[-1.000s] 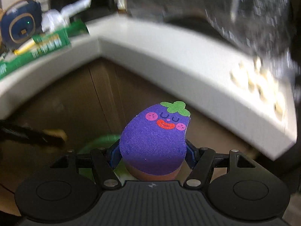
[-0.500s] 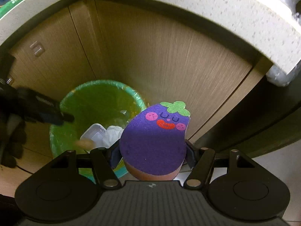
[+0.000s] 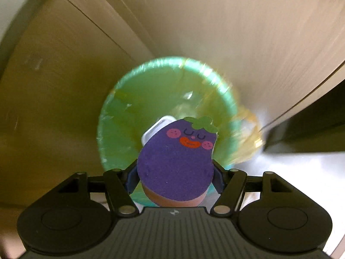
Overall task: Collect trash
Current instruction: 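Drop the ginger from the left tool into the bin while the right tool drops the sponge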
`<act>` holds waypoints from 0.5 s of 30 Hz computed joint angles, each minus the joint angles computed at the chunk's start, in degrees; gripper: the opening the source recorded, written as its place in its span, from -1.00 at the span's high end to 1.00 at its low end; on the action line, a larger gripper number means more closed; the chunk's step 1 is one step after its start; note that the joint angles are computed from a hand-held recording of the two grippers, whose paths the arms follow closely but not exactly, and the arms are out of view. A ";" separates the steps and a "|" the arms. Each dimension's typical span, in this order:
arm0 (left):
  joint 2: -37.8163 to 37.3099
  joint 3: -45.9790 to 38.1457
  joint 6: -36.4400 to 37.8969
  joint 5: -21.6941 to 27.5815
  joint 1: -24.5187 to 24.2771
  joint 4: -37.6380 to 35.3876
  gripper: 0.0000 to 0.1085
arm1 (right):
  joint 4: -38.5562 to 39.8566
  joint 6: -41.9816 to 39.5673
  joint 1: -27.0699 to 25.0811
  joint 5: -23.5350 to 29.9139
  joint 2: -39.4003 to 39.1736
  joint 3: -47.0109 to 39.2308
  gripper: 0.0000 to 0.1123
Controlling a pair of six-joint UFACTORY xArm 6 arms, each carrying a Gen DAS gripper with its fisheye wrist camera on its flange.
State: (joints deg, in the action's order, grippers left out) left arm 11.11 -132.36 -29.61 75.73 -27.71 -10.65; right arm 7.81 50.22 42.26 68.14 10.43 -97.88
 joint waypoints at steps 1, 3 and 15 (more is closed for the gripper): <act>-0.10 -0.80 0.89 -0.11 0.88 0.27 0.26 | 1.67 1.14 -0.10 -0.98 0.62 0.49 -0.18; -1.11 -0.33 2.00 -0.93 2.46 1.26 0.26 | 6.42 3.03 -0.64 -4.40 2.75 1.27 -0.18; -8.77 12.88 2.69 -5.87 7.52 0.84 0.26 | 24.81 11.65 -1.12 -21.00 7.14 7.23 -0.32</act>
State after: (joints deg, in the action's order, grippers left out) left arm 2.34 -119.48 -26.93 69.86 -20.19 -9.81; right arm 32.63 61.88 41.13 47.14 17.57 -90.65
